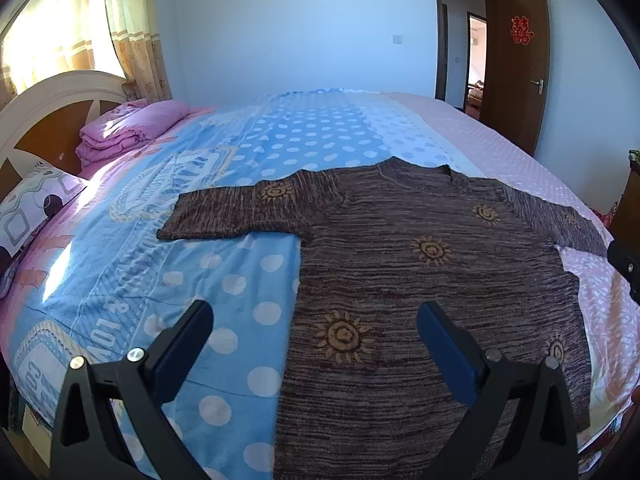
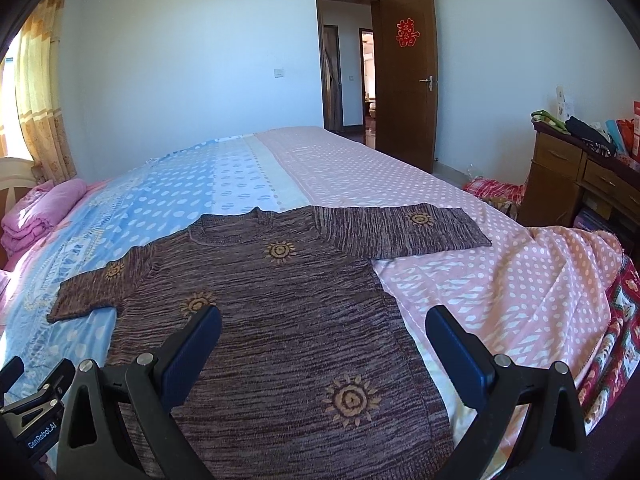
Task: Fold small clothes
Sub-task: 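Grasp the sleeve nearest the right tool and fold it across the sweater body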
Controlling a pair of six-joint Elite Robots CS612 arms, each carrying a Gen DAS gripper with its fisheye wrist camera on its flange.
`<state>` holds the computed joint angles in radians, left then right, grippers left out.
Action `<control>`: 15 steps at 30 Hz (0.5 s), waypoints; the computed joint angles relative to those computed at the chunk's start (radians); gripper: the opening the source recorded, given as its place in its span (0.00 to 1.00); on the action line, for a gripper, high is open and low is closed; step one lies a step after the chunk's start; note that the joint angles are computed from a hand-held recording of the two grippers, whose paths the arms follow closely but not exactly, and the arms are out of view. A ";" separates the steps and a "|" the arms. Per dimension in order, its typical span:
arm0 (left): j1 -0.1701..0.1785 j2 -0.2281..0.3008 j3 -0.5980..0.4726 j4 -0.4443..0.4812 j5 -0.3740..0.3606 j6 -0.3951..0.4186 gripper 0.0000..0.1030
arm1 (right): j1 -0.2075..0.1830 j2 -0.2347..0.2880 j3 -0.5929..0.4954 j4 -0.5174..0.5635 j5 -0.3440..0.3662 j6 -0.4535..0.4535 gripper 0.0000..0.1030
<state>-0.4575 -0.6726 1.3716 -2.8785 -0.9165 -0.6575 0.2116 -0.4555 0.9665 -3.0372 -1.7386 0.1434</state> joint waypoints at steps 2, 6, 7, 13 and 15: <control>0.007 0.009 -0.017 0.015 -0.006 -0.002 1.00 | -0.001 0.016 -0.034 0.028 -0.002 -0.005 0.99; 0.024 0.032 -0.056 0.020 -0.029 0.019 1.00 | -0.001 0.061 -0.120 0.080 -0.027 -0.042 0.99; 0.028 0.038 -0.068 0.025 -0.031 0.022 1.00 | -0.002 0.077 -0.152 0.100 -0.035 -0.056 0.99; 0.065 0.078 -0.150 0.078 -0.078 0.027 1.00 | -0.054 0.183 -0.371 0.215 0.022 -0.084 0.98; 0.075 0.097 -0.190 0.114 -0.068 0.015 1.00 | -0.081 0.224 -0.465 0.272 0.023 -0.068 0.89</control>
<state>-0.3827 -0.5754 1.1819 -2.7648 -0.9841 -0.6425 0.1303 -0.2314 0.5018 -2.7652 -1.7160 0.0754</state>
